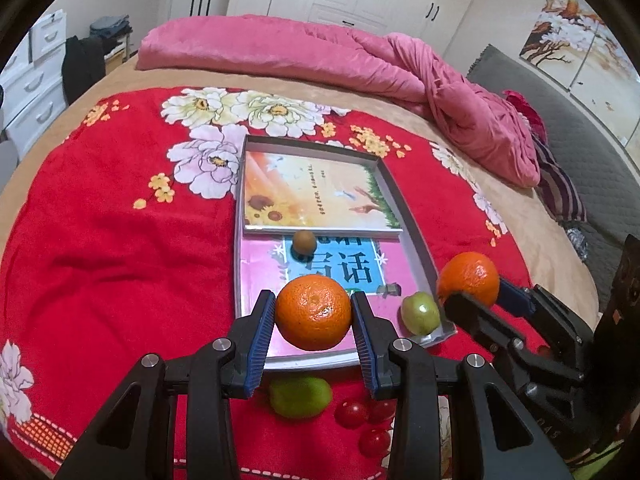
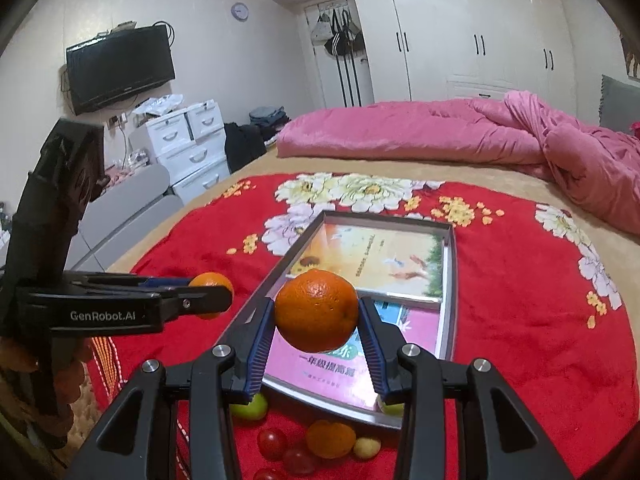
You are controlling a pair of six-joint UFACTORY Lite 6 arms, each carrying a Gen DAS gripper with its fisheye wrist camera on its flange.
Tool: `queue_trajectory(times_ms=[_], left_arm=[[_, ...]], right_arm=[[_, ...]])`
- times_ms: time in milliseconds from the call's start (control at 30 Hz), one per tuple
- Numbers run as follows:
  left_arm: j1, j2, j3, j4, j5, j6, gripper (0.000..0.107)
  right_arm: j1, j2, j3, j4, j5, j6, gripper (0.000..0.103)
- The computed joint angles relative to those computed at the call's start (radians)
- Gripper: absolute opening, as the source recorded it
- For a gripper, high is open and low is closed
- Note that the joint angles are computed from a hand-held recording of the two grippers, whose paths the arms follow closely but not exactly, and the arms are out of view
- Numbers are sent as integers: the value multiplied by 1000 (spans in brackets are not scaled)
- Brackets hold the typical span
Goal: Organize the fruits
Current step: 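Carry the tangerine in the left tool over the tray while the right tool lowers its tangerine there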
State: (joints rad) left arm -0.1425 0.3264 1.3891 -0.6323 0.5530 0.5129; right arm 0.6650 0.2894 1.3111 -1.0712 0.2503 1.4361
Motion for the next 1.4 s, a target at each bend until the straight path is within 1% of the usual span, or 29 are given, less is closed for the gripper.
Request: queue_trajectory(times_ms=[133,233,533,1167,1400], left_arm=[[-7,20,-7,-9,-9,6,40],[-14,34,-6,18,-17,-14,40],[-21,68,-5,20,-30,-19,40],[-41,127,-6,3,-74,14,40],[-44,148,4,-1,-75,21,40]], right_arm=[[3,36,8,16,-13,-19,42],[6,56,11,-3,-21,-8,42],[-10,72,-9,-22,-58,10,42],[-30,131,7,105,-62,-105,42],[-35,157,26,164,-64,-168,42]])
